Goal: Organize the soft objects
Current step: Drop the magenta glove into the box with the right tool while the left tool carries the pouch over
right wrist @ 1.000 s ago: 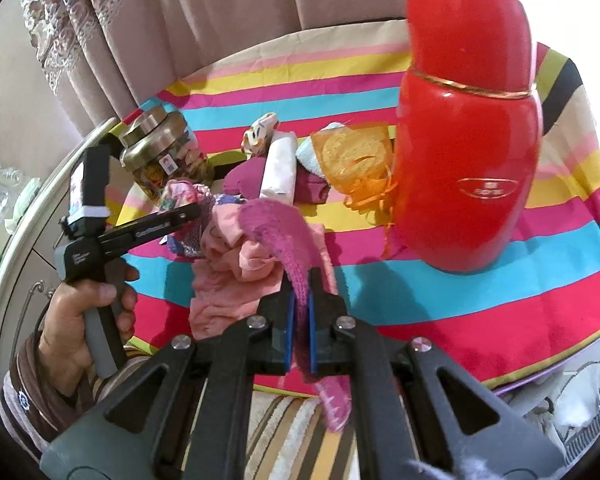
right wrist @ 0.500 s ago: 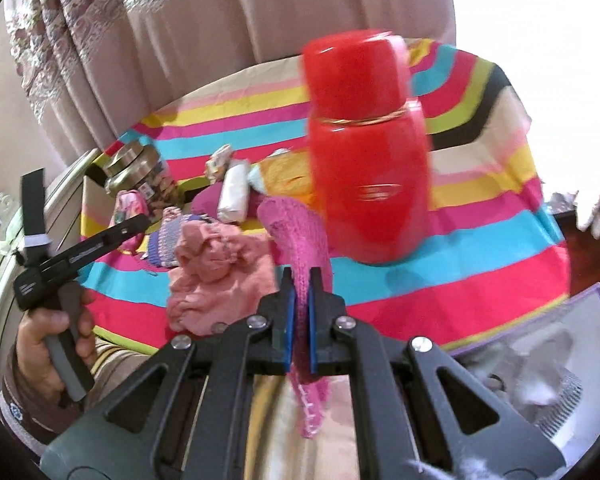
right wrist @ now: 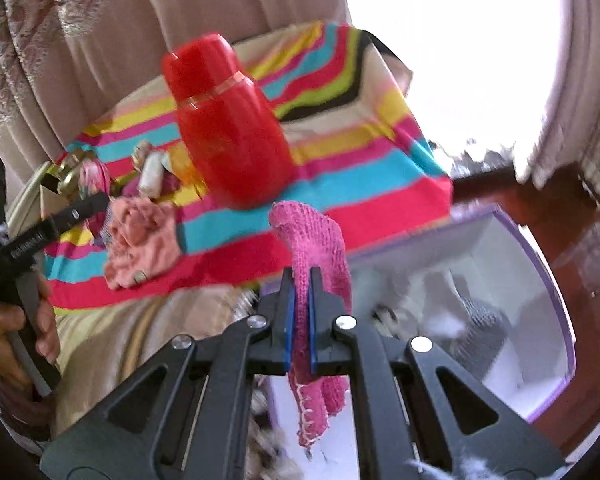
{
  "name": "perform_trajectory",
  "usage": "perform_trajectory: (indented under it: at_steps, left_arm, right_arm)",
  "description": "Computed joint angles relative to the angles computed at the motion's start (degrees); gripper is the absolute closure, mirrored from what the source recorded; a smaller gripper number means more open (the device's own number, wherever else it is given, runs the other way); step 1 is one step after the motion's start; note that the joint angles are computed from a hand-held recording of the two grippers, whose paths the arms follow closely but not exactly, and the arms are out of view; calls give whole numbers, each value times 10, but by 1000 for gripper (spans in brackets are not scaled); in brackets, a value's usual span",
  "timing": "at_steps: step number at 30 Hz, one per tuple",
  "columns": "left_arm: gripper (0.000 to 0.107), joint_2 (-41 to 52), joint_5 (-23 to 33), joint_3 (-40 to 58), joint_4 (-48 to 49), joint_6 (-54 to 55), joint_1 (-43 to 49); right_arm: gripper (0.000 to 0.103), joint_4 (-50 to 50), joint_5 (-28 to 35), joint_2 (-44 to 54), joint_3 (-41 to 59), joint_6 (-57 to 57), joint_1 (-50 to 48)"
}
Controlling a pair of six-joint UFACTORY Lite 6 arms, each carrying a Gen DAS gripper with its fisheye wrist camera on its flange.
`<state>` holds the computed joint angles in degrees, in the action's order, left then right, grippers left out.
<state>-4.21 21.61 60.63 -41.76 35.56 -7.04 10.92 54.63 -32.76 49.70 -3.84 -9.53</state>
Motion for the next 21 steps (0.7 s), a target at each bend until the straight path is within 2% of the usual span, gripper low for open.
perform_trajectory:
  at_steps: [8,9,11,13,15,21]
  left_arm:
    - [33,-13,-19,-9,100,-111,-95]
    - [33,-14,-21,-9,120,-132,-109]
    - [33,-13,-23,-7,142,-156,-127]
    - [33,-8,-22,-4,156,-174,-147]
    - [33,-5,-23,-2,176,-196,-169]
    - [33,23,-15,17,206,-224,-229]
  right_arm:
    - [90,57,73,-16,-79,-120,-140]
    - [85,59,76,-18,-81,-132,-149]
    - [69,58,77,-21,-81,-141,-156]
    - [46,60,74,-27,-79,-150,-167]
    - [43,56,67,-29,-74,-156,-180]
    - [43,48,58,-22,-60,-180,-235]
